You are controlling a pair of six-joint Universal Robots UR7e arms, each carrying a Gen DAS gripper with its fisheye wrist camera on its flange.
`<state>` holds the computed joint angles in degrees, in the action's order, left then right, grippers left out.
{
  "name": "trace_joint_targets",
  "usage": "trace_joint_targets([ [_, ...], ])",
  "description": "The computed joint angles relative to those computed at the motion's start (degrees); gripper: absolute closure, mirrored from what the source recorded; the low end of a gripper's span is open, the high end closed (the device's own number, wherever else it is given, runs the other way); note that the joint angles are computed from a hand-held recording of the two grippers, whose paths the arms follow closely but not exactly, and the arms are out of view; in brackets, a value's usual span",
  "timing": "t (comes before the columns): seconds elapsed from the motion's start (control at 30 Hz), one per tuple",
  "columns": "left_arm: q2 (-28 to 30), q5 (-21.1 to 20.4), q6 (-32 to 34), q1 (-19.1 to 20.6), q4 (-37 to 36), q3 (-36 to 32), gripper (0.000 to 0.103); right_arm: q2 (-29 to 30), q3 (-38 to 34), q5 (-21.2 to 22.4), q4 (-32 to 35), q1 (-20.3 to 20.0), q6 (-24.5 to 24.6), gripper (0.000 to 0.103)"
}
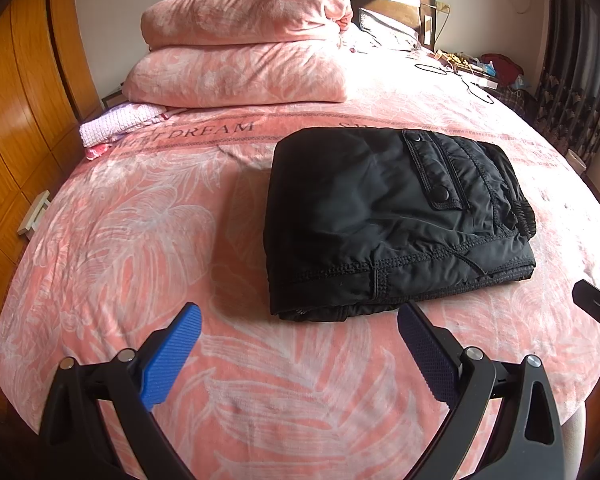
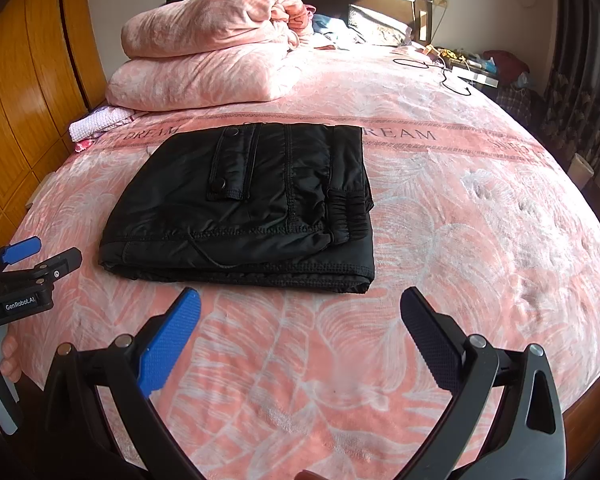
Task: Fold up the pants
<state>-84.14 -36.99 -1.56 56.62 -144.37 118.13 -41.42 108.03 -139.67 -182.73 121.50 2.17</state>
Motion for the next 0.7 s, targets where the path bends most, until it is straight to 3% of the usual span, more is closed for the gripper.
trace_joint_targets([
  [0.7,0.4,-0.7,1.0,0.1,-1.0,-0.2,0.004,0.3,-0.3,0.1,0.1,-0.4,-0.5,0.003],
])
